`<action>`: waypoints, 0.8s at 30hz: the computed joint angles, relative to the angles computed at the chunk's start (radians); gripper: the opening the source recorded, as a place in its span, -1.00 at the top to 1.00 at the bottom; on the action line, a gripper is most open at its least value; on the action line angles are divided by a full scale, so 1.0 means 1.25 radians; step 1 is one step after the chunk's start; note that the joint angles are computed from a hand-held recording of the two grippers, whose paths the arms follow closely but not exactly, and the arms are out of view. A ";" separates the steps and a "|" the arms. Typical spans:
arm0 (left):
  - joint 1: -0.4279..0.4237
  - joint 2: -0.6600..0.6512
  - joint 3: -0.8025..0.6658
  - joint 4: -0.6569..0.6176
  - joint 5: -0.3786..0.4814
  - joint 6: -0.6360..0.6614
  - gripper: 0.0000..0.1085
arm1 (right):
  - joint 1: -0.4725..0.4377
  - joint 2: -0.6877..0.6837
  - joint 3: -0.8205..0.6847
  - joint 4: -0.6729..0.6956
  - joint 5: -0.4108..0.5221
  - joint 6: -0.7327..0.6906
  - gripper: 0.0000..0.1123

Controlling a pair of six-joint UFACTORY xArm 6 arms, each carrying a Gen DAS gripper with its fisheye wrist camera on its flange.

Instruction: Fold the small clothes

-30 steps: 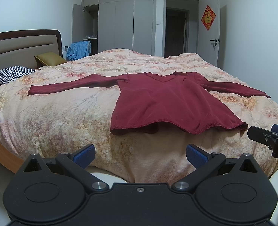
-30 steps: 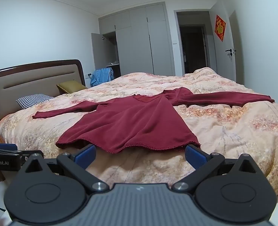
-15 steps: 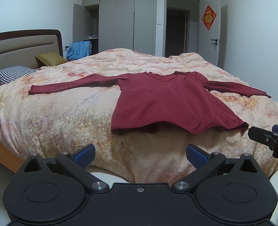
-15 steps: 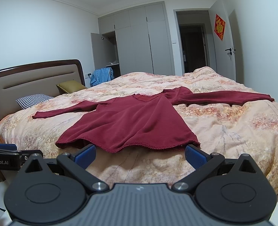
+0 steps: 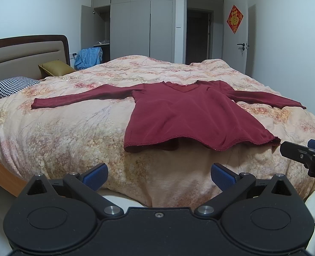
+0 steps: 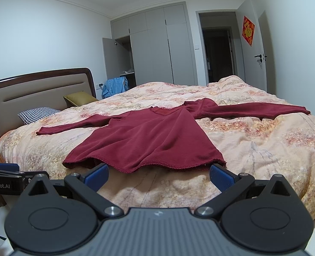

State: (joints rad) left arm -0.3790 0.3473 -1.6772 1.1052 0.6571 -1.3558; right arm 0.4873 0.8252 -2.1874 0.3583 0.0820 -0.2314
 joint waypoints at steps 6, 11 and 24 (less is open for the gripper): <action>0.000 0.000 0.000 0.001 0.001 0.001 -0.89 | 0.000 0.001 -0.002 0.002 0.002 0.001 -0.83; 0.000 0.000 -0.001 0.001 0.002 0.001 -0.89 | 0.000 0.001 -0.002 0.002 0.001 0.000 -0.83; -0.002 0.002 -0.003 0.003 0.005 0.002 -0.89 | 0.000 0.000 -0.001 0.008 -0.001 -0.004 -0.83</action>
State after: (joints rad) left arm -0.3812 0.3492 -1.6804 1.1084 0.6631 -1.3532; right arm 0.4879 0.8252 -2.1881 0.3677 0.0806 -0.2370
